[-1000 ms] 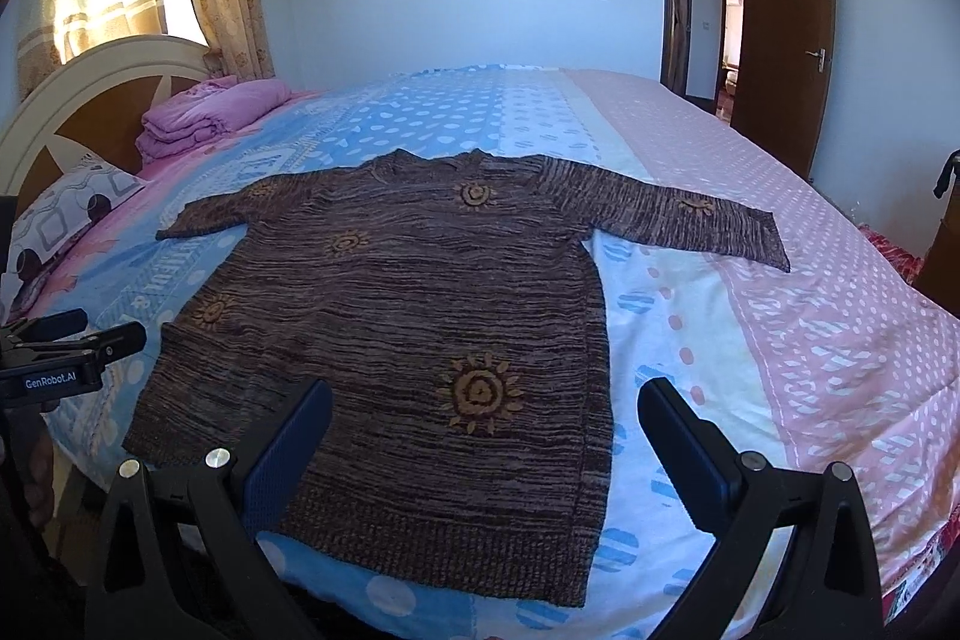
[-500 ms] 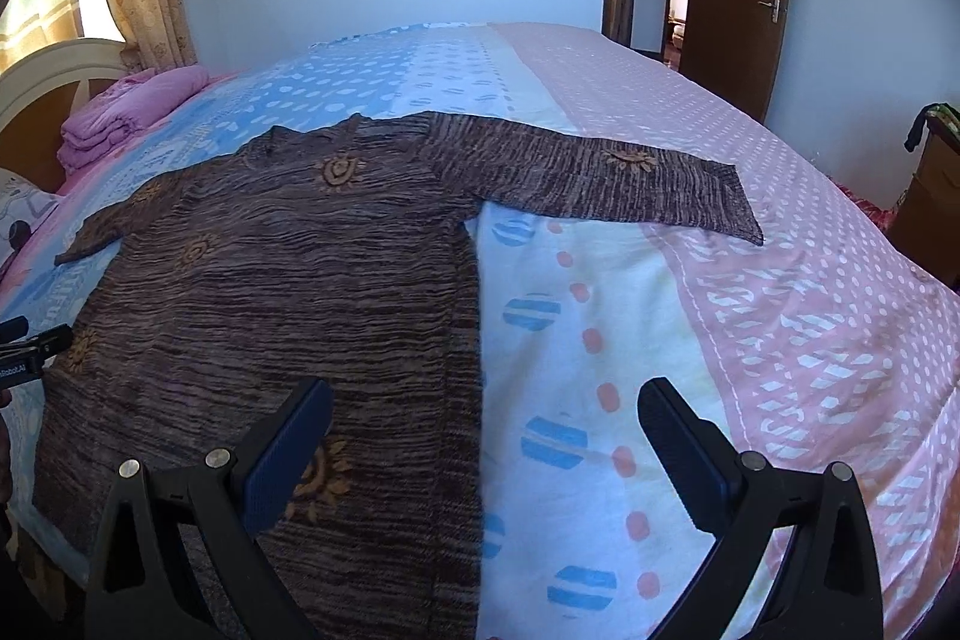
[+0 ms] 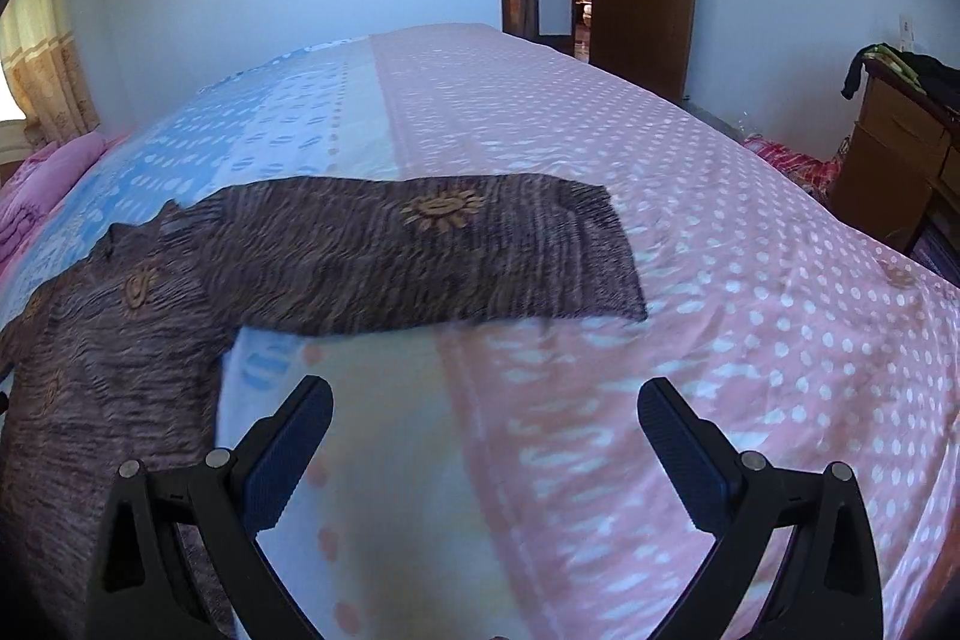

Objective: Fold small clothes
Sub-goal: 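Grasp the sweater sleeve cuff nearest the right tool with the right tool, then fold the held sleeve across the sweater body and open the right tool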

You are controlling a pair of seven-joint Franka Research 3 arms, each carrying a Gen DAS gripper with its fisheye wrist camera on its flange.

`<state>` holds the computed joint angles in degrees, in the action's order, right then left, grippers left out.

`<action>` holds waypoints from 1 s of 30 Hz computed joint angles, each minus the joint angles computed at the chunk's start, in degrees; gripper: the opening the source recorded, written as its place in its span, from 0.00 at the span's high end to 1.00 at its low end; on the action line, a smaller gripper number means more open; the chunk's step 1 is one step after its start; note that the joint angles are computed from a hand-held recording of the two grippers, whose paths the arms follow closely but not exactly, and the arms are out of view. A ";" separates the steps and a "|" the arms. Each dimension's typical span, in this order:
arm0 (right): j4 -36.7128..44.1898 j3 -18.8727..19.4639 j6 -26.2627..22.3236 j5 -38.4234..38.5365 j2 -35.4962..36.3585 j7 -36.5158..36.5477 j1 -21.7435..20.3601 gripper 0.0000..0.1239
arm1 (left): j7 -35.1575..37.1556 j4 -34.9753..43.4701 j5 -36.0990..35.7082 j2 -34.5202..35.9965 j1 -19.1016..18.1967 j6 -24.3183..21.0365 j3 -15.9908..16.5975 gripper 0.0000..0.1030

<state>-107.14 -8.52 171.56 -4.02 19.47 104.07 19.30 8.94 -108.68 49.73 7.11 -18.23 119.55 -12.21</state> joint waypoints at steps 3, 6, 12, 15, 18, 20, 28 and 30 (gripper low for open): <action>5.87 -0.38 -2.75 1.05 3.70 0.22 -1.66 0.18 | 0.78 2.39 0.64 2.13 0.22 -1.54 0.64 0.00; 12.99 -0.21 -7.07 2.72 7.91 0.35 -3.58 0.18 | 1.79 4.18 -0.84 3.81 0.71 -1.90 1.35 0.00; 24.99 0.40 -13.18 3.63 14.88 -0.51 -6.32 0.20 | 3.50 6.53 -2.68 6.56 1.02 -2.31 2.43 0.00; 33.08 2.86 -18.05 6.47 19.56 -2.13 -8.93 0.33 | 2.39 5.97 -3.57 6.62 1.48 -0.27 2.97 0.00; 43.11 5.52 -25.59 10.25 25.28 -3.26 -11.66 0.52 | 1.59 5.70 -3.41 6.57 1.36 0.19 3.10 0.00; 46.76 5.72 -27.60 10.91 27.43 -3.46 -11.89 0.54 | 1.15 5.45 -3.23 6.49 1.32 0.54 3.16 0.00; 48.64 8.34 -27.56 14.25 27.57 -9.82 -12.35 0.94 | 0.83 3.47 -5.56 5.63 2.65 4.96 3.30 0.00; 47.64 8.79 -26.42 15.32 26.31 -10.49 -12.34 0.94 | 0.02 1.65 -6.81 4.66 3.55 8.07 3.44 0.00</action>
